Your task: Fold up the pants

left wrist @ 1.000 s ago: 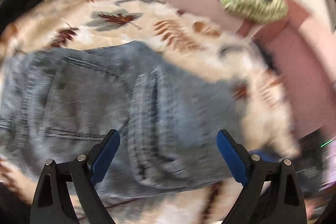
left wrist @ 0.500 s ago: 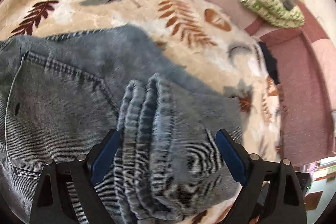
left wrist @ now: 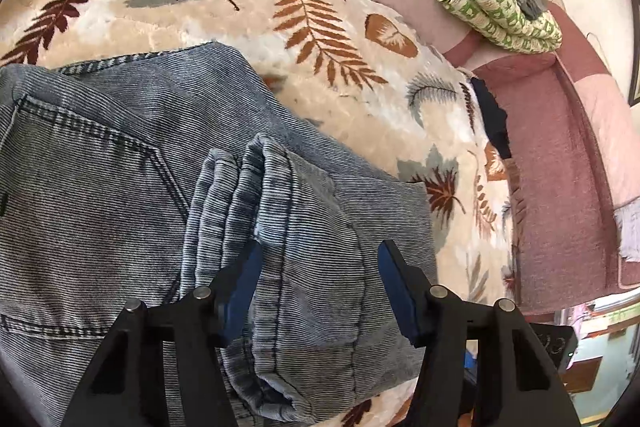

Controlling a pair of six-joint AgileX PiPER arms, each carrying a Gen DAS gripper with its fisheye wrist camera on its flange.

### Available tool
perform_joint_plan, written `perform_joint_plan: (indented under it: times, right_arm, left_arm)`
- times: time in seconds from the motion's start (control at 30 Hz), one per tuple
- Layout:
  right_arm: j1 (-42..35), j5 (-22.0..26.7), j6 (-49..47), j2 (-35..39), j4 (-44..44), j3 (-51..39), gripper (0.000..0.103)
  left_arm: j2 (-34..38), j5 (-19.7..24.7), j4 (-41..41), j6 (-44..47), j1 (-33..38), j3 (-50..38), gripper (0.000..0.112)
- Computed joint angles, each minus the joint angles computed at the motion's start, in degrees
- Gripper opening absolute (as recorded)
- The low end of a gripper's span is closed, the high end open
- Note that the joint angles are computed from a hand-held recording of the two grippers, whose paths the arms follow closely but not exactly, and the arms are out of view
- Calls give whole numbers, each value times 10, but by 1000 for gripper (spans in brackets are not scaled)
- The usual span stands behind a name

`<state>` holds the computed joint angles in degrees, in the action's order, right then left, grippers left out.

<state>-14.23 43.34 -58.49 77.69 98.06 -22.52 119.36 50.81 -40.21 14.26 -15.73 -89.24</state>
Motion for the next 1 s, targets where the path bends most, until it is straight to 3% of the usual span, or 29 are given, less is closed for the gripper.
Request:
perform_joint_plan:
  times: [0.17, 0.23, 0.47, 0.6, 0.67, 0.7, 0.83, 1.0]
  right_arm:
    - [10, -1, -5, 6, 3, -5, 64]
    - [14, 0, -6, 13, 5, -8, 64]
    - [8, -2, -3, 10, 2, -4, 64]
    - [12, -1, -6, 11, 0, -8, 64]
    - [19, -11, -2, 8, -4, -12, 64]
    - [24, -19, 2, 5, -7, -14, 64]
    - [33, -32, 7, 2, -16, -18, 64]
    - [49, -56, 18, -2, -28, -24, 64]
  left_arm:
    - [-31, -32, 30, 3, -4, 34, 63]
    - [-17, -7, 25, 18, -5, 22, 63]
    - [4, -25, 21, 12, -12, 0, 63]
    - [11, -8, 31, 15, -17, -14, 62]
    - [9, -5, 57, 0, -20, -15, 40]
    - [14, 10, 82, -20, -22, -27, 22]
    - [16, 55, 133, -74, -21, -57, 18]
    - [-53, 34, 233, -100, -58, -42, 18]
